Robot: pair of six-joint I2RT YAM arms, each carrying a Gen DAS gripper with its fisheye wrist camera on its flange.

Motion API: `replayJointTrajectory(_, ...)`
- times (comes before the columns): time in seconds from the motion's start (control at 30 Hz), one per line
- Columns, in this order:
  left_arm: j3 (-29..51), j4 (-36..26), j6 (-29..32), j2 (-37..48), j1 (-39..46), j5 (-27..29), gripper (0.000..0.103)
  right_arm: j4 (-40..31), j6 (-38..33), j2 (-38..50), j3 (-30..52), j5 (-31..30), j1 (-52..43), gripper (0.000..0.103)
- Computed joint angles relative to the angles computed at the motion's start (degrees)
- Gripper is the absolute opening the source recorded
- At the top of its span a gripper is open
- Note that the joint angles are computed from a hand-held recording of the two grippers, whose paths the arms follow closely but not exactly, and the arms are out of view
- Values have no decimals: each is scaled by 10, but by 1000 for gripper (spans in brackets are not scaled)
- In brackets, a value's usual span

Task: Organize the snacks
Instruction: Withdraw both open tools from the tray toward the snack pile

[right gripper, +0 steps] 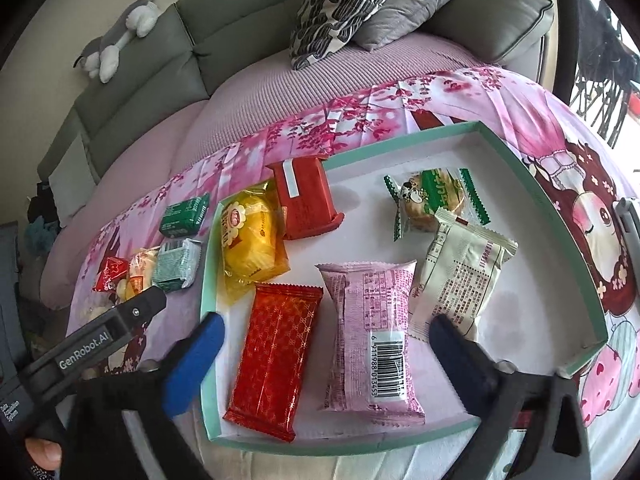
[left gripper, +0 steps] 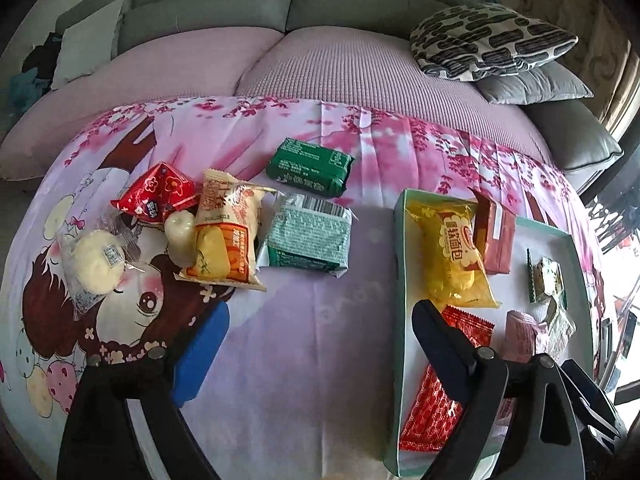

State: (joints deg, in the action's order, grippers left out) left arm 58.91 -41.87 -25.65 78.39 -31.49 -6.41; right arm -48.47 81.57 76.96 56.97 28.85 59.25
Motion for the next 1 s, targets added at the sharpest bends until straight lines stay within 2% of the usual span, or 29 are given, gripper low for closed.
replayJointTrajectory(0.33, -9, 28, 26, -15, 6, 2, 95, -17, 0, 10, 9, 5, -1, 103)
replayJointTrajectory(0.5, 9, 17, 55, -9, 22, 18, 95, -15, -4, 12, 12, 7, 2, 103)
replayJointTrajectory(0.73, 32, 0, 78, 7, 38, -6, 95, -17, -3, 20, 22, 16, 6, 103)
replayJointTrajectory(1.0, 52, -8, 110, 23, 77, 38, 95, -19, 2, 29, 40, 24, 3, 103)
